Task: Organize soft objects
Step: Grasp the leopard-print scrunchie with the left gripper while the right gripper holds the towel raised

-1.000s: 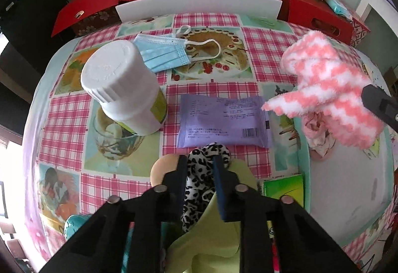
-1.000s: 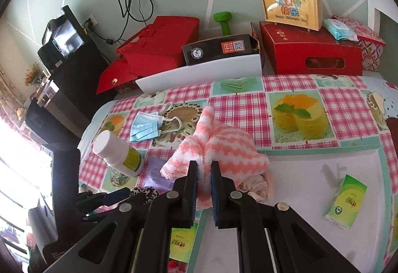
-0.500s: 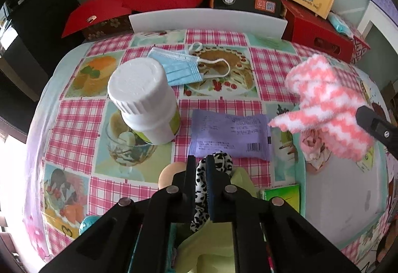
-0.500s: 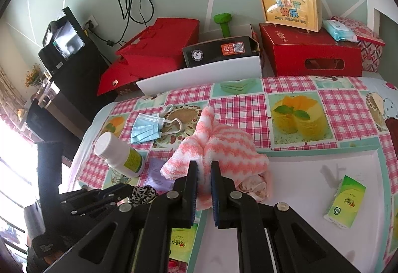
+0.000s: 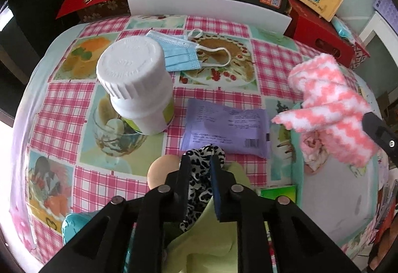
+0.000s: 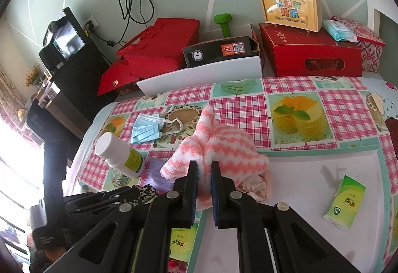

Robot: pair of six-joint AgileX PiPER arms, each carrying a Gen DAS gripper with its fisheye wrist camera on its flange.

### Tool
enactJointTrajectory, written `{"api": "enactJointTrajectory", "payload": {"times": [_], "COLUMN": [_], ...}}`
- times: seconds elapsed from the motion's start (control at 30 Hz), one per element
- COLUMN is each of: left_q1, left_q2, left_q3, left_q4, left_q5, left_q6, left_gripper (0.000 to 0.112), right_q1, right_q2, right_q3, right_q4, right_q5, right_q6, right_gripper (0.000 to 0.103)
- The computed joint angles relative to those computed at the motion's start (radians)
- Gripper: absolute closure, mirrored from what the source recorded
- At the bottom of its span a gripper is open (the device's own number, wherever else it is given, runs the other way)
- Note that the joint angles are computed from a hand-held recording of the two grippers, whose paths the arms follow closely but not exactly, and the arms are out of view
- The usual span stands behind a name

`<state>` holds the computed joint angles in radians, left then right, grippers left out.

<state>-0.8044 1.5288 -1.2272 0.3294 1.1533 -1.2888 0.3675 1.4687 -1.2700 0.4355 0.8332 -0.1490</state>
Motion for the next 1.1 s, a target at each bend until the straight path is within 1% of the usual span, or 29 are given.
{"api": "enactJointTrajectory", "payload": {"times": [0.1, 0.17, 0.37, 0.5, 0.77, 0.83, 0.87, 0.9, 1.0, 1.1], "left_q1": [0.015, 0.023, 0.023, 0.024, 0.032, 0.029, 0.031, 0.034, 0.028, 0.009], "left_q2": [-0.009, -0.013, -0.024, -0.035, 0.021, 0.041, 0.044, 0.046, 0.039, 0.008], "left_q3": [0.02, 0.027, 0.035, 0.041, 0.019, 0.01, 0.013, 0.015, 0.017, 0.021], "left_q4": [-0.016, -0.024, -0.01, -0.003, -0.029, -0.027, -0.031, -0.037, -0.017, 0.026], "left_q5": [-0.026, -0.038, -0.021, -0.027, -0.043, -0.044, -0.054, -0.062, -0.064, -0.052], "left_q6": [0.001, 0.001, -0.041, -0.055, -0.017, -0.01, -0.007, -0.006, -0.028, -0.075], "left_gripper": [0.083, 0.08, 0.075, 0.07, 0.07, 0.072, 0.085, 0.09, 0.093, 0.093], "right_q1": [-0.001, 0.0, -0.003, -0.003, 0.0, 0.003, 0.004, 0.004, 0.001, -0.004], "right_q2": [0.001, 0.003, 0.006, 0.006, 0.009, 0.01, 0.011, 0.011, 0.012, 0.01], "right_q3": [-0.002, -0.002, 0.0, 0.001, 0.003, 0.005, 0.006, 0.006, 0.006, 0.005], "right_q4": [0.003, 0.0, 0.007, 0.009, 0.008, 0.005, 0.005, 0.004, 0.006, 0.012], "right_q5": [0.003, 0.004, 0.005, 0.005, 0.003, 0.002, 0.002, 0.002, 0.004, 0.004], "right_q6": [-0.003, -0.003, -0.013, -0.015, -0.014, -0.012, -0.012, -0.011, -0.014, -0.019], "right_gripper": [0.092, 0.092, 0.092, 0.092, 0.092, 0.092, 0.092, 0.092, 0.092, 0.092]}}
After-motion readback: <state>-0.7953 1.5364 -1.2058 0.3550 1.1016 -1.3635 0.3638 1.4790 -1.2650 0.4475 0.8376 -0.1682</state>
